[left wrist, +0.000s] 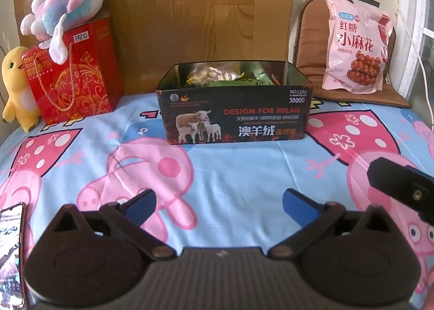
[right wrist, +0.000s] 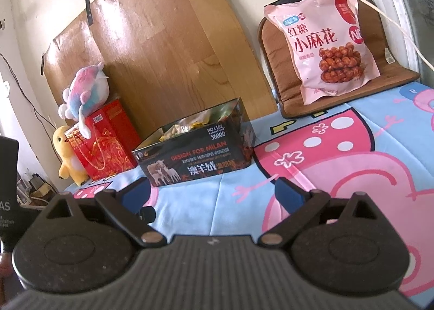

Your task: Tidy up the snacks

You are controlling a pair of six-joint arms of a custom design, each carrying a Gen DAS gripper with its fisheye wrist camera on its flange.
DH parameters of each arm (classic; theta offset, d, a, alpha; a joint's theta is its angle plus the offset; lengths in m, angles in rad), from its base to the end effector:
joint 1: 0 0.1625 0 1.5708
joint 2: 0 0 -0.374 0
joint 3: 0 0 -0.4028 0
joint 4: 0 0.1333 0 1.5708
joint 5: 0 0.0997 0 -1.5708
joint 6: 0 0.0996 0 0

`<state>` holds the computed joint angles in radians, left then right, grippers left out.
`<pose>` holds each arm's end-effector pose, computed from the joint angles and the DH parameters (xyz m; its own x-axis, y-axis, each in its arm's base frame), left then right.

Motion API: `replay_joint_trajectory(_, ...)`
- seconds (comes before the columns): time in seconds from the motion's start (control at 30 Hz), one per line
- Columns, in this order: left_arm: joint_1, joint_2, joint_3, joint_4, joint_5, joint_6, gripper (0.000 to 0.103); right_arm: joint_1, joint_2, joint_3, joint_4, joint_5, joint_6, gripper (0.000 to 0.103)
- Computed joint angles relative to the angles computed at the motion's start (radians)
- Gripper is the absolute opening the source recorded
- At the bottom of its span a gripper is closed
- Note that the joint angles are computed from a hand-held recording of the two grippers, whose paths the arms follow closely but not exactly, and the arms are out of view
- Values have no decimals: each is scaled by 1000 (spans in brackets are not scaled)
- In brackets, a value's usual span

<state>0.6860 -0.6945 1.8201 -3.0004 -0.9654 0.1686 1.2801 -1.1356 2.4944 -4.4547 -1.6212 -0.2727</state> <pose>-0.3288 -0.5147 -0.0100 -0.5195 0.6223 -0.5855 0.8374 0.5072 -0.2040 0.0236 -0.3686 0.2029 -0.9111 0.3103 0.2713 -0.2412 0.1322 -0.9614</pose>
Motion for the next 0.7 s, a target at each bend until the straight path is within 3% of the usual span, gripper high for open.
replay_joint_trajectory(0.7, -1, -7, 1, 51, -3, -25, 103, -2, 2, 6, -9, 9, 6, 100)
